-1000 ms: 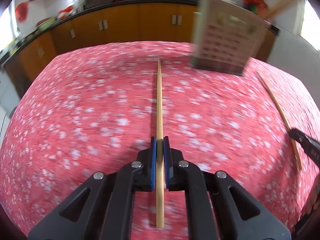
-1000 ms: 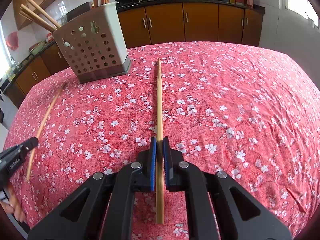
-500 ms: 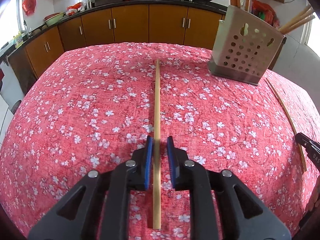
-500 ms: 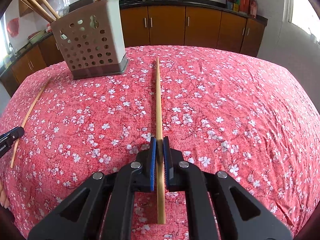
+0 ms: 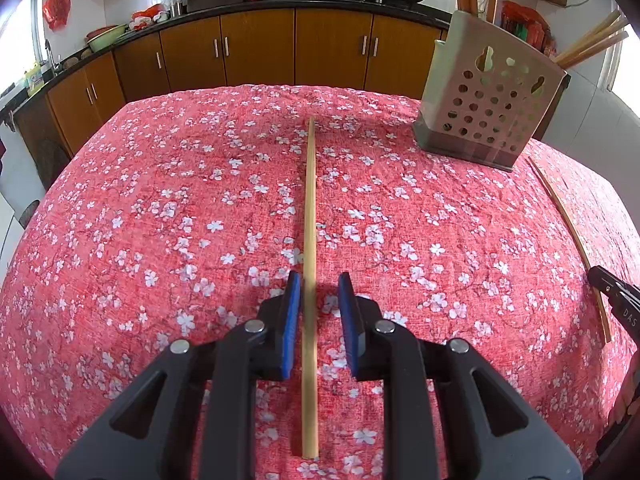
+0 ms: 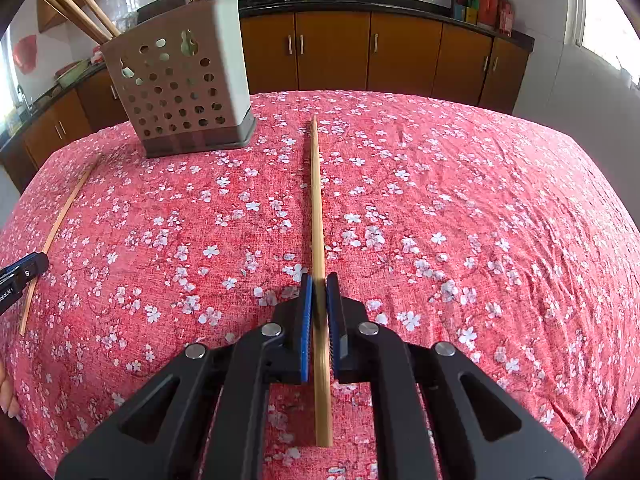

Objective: Organize utensils
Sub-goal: 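Close the right tool on a chopstick while the left tool grasps another chopstick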

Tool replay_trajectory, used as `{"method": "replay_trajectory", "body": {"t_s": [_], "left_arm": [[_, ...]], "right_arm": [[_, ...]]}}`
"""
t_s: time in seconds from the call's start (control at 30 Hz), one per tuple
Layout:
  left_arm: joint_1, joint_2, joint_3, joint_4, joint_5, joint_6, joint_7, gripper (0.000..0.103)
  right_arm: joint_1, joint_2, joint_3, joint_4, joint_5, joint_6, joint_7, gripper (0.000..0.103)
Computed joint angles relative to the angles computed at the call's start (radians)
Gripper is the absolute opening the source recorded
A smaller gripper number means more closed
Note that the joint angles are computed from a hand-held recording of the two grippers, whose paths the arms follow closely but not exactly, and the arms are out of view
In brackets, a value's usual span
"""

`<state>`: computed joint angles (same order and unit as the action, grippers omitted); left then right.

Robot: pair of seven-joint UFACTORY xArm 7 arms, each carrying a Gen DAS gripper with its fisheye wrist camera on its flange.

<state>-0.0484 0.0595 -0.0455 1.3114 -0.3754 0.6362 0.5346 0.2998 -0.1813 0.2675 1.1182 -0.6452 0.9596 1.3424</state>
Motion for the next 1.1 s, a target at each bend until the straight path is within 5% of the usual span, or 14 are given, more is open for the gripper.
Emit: {"method": "replay_trajectory", "body": {"t_s": [0.43, 1.1], "left_arm": [[0.028, -0.017, 0.011, -0.001, -0.130, 0.077, 0.121, 0.021], [0.015, -0.030, 0.017, -0.018, -0.089, 0.060, 0.117, 0.020]], "right_arm": [[-0.004, -0.042, 0.005, -0.046, 0.022, -0.041, 0.026, 0.009], [-0.026, -0.056, 0.018, -0.058, 0.036, -0.055, 0.017, 0.009]]}}
